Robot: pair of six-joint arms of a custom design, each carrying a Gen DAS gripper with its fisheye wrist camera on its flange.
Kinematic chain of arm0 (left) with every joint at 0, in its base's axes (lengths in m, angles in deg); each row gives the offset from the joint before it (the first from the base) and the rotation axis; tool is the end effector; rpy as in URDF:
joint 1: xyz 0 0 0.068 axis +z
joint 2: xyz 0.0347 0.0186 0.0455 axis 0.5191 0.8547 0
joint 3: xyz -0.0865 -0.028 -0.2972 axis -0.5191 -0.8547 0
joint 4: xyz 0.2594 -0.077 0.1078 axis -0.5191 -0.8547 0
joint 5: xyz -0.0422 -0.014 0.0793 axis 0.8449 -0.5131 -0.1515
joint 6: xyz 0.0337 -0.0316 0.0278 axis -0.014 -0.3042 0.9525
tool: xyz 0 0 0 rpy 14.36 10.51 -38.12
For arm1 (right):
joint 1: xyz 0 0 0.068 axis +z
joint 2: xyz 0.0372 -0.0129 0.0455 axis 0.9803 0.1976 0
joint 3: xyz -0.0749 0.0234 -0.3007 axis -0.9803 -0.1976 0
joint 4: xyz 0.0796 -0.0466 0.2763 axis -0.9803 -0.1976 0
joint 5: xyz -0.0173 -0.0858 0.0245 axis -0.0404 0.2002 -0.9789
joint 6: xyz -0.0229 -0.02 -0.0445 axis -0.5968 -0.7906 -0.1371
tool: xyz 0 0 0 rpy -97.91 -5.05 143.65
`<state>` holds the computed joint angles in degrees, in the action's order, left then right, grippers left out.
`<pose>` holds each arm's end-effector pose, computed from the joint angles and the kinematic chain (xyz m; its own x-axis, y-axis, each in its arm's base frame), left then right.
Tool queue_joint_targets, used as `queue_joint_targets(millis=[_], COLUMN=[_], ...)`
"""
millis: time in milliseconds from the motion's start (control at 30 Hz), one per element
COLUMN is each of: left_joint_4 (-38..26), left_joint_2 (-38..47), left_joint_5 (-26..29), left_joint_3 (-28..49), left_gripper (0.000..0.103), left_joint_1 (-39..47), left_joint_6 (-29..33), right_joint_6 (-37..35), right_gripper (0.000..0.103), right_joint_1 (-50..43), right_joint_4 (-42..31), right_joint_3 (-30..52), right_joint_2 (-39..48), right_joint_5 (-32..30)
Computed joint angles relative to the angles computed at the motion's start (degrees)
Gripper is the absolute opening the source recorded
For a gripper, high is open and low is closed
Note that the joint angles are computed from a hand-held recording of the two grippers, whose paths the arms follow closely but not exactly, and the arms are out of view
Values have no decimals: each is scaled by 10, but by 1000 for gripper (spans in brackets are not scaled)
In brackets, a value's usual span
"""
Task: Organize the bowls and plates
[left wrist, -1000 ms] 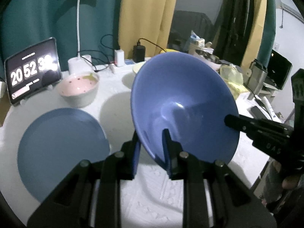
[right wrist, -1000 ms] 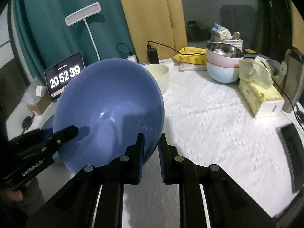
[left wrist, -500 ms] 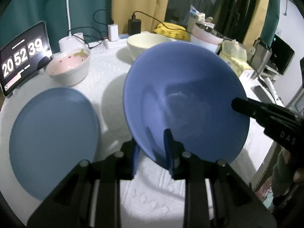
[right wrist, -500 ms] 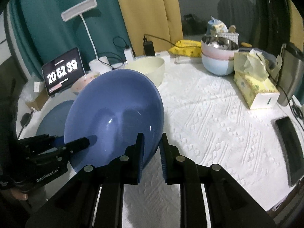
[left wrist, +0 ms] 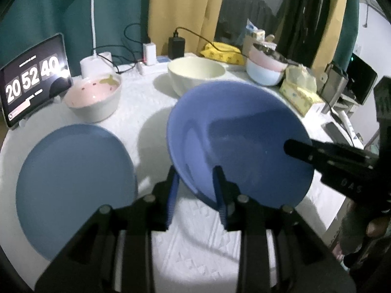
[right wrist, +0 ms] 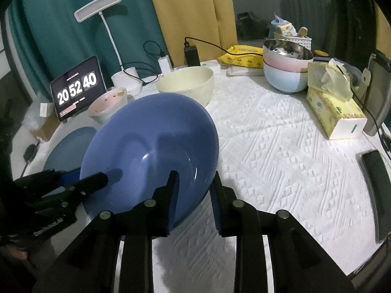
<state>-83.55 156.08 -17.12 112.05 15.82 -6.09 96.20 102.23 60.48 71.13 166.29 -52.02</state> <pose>0.2823 -0.0769 0.2256 -0.7346 -0.0316 -0.6777 0.0835 0.9871 -0.1365 0.3017 0.1348 0.2492 -0.7309 -0.1327 -0.6694 -0.3250 0.9302 0.1704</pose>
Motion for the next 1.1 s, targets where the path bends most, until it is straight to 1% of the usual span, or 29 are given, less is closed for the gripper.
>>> queue_joint_targets(millis=[100,200,467,500,567,667,767,833,933,1100], left_joint_4=[2,5,4,5,2,-7,-5,-8,-14,-23], left_joint_2=[-1,-2,0,3,11,25,22,17,6,-8], left_joint_5=[1,5,11,11,15,11,0,15,20,21], left_joint_3=[4,6,11,12,17,24,20,18,16,13], left_gripper=[34,35,38,40,42,42,43,43,43,43], left_joint_1=[8,15,22,22,21,8,-3,2,3,0], left_joint_6=[3,3,3,3,4,18,20,20,18,17], right_joint_6=[1,2,-5,-6,-8,-8,-4,4,14,17], right_gripper=[29,31,32,33,39,40,42,42,42,44], right_joint_1=[-2,-6,-4,-4,-3,1,7,5,2,14], right_joint_4=[3,2,-7,-5,2,-3,-18,-28,-39,-53], right_joint_3=[3,11,28,29,30,38,47,50,49,44], right_joint_2=[6,13,28,32,39,51,52,52,44,29], right_joint_5=[2,0,4,5,8,2,3,-1,-12,3])
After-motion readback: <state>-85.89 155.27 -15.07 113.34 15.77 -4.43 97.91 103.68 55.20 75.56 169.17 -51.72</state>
